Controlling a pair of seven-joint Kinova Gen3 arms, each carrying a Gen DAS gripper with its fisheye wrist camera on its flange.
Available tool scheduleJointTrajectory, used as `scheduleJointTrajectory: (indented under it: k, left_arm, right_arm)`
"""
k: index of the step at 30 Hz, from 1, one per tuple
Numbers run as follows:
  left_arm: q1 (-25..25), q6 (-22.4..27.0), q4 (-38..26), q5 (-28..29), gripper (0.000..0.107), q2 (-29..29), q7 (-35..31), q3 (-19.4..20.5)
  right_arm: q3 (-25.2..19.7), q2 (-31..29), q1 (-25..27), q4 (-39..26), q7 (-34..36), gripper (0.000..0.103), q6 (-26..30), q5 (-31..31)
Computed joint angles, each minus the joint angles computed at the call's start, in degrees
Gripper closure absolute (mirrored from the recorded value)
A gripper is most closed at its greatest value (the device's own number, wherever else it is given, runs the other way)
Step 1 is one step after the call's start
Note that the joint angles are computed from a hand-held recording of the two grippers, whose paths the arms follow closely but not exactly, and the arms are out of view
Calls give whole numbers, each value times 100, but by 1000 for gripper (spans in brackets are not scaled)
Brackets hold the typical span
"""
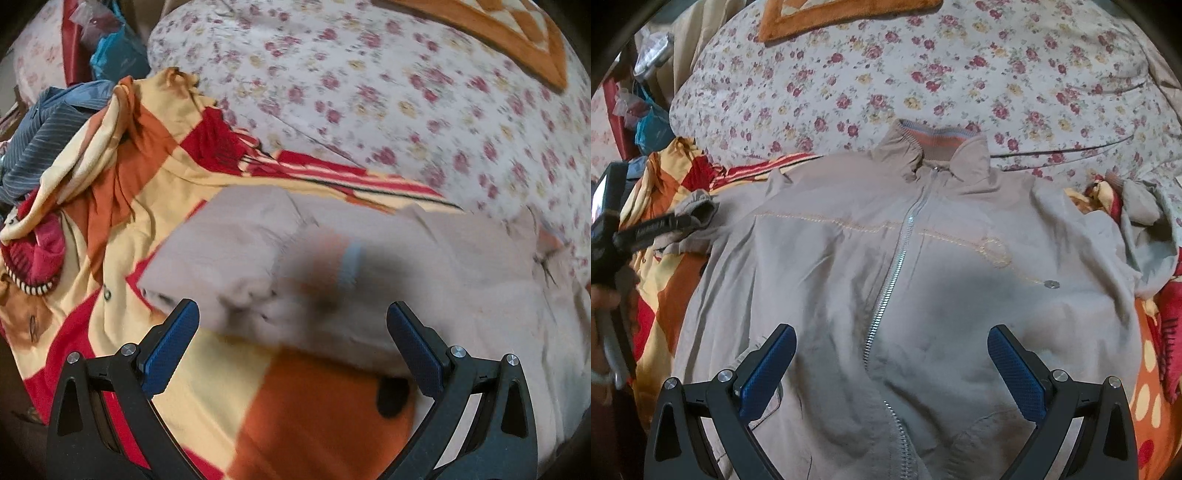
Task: Fold large clothes
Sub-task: 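Grasp the ribbed cuff of the beige jacket sleeve with the left gripper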
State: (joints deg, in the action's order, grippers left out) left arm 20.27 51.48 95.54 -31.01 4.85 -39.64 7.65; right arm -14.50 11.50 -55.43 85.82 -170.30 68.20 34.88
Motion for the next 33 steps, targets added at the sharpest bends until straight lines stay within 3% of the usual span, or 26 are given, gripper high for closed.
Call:
scheduleJointTrajectory:
  k: [5, 7, 11, 12, 13, 14, 19, 25, 27, 33]
  left_arm:
    - [-101, -49, -232, 23, 9, 390, -343, -132]
    - [-204, -214, -241, 252, 27, 449, -609, -197]
    - [-349, -511, -222, 701, 48, 475, -1031, -275]
    - [-321, -507, -235, 689, 57, 479, -999, -293]
    - [-254, -450, -262, 647, 76, 473, -918, -334]
    - [-257, -402, -290, 697, 82, 435, -892, -327]
    - [-243, -465, -311, 1004, 84, 30, -1023, -158]
    - [-94, -524, -681, 1763, 85, -274, -1311, 225]
    - [43, -568, -896, 2043, 85, -235, -1422, 372]
    - [795, -439, -1812, 2177, 85, 333, -1472, 682]
  right_arm:
    - [8, 5, 74, 23, 123, 0, -151, -142]
    - [14, 17, 57, 1, 148, 0, -111, -112]
    - [25, -4, 76, 30, 176, 0, -114, -148]
    - [28, -19, 92, 59, 159, 0, -138, -169]
    - [29, -34, 110, 87, 143, 0, -163, -190]
    - [26, -50, 129, 108, 136, 0, -182, -213]
    - [-20, -192, 101, 241, -84, 0, -77, -92]
    - [-166, -482, 204, 519, -459, 0, -90, -37]
    - [-246, -566, 229, 591, -559, 0, -33, -15]
    - [-423, -761, 334, 852, -769, 0, 24, -63]
